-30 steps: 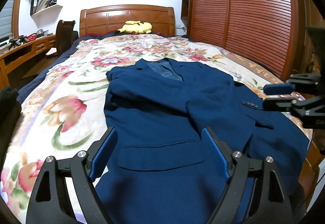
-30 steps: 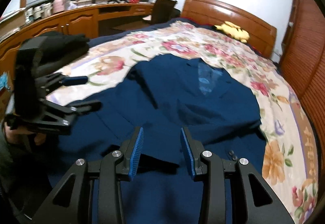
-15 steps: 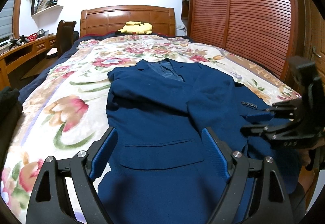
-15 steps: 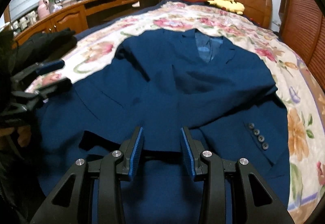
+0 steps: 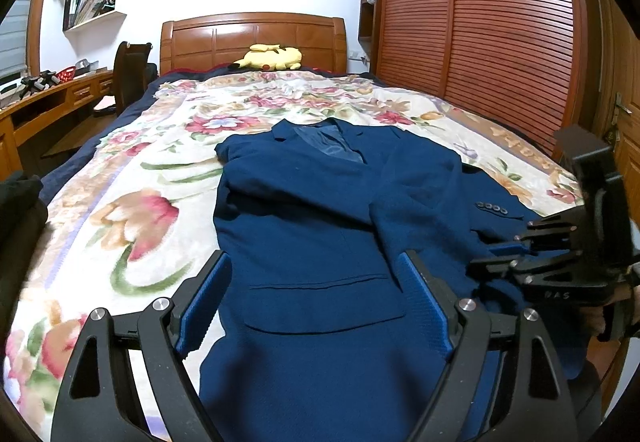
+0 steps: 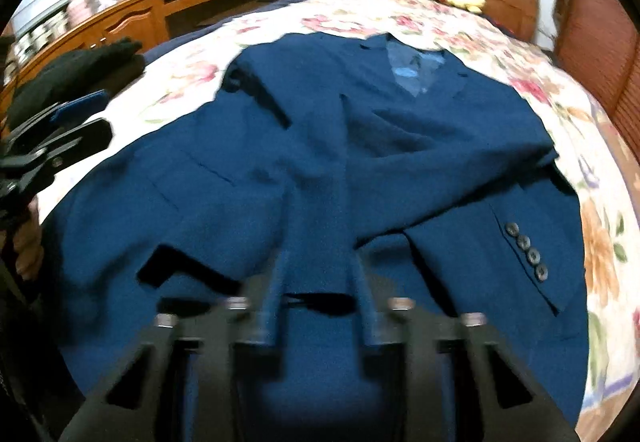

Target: Fold large clothes

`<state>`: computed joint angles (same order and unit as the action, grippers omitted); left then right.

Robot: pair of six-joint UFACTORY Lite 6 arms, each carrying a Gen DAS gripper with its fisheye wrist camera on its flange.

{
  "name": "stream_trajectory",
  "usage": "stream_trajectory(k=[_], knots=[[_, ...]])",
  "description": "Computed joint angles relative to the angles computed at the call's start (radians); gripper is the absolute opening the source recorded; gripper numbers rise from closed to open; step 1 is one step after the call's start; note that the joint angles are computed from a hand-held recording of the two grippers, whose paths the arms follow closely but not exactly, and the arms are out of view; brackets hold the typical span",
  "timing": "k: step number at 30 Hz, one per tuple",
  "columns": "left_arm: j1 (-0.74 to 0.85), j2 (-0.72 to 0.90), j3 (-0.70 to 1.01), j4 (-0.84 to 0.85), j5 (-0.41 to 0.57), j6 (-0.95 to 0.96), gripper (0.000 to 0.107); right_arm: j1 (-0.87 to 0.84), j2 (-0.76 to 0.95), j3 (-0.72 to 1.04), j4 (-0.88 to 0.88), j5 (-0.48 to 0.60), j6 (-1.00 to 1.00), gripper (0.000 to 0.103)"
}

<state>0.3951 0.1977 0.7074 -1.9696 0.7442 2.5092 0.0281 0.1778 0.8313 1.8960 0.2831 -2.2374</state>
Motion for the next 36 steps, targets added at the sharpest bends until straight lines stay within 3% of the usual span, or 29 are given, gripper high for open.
stream_trajectory(k=[3, 16, 17, 21, 22, 31, 36], knots=[[0.015, -0.001, 0.002, 0.007, 0.002, 0.002, 0.085, 0.02, -0.039, -0.015, -0.012, 0.006, -0.03, 0.006], [0.106, 0.071, 0.078, 0.07, 0.029, -0.059, 0.085, 0.138, -0.003, 0.142, 0.001, 0.083, 0.03, 0.006], [0.108, 0.074, 0.081, 0.07, 0.03, -0.06, 0.085, 0.141, -0.02, 0.124, 0.03, 0.089, 0.003, 0.008], [0.106, 0.08, 0.086, 0.071, 0.031, -0.062, 0.085, 0.112, -0.027, 0.095, 0.161, 0.123, -0.128, 0.043], [0.102, 0.078, 0.083, 0.065, 0.03, -0.055, 0.085, 0.104, -0.027, 0.092, 0.197, 0.13, -0.159, 0.047], [0.073, 0.054, 0.051, 0.063, 0.036, -0.043, 0.085, -0.03, 0.031, 0.073, 0.441, 0.08, -0.421, 0.047], [0.023, 0.022, 0.012, 0.072, 0.039, -0.046, 0.085, -0.124, 0.104, 0.051, 0.579, 0.117, -0.594, 0.047]])
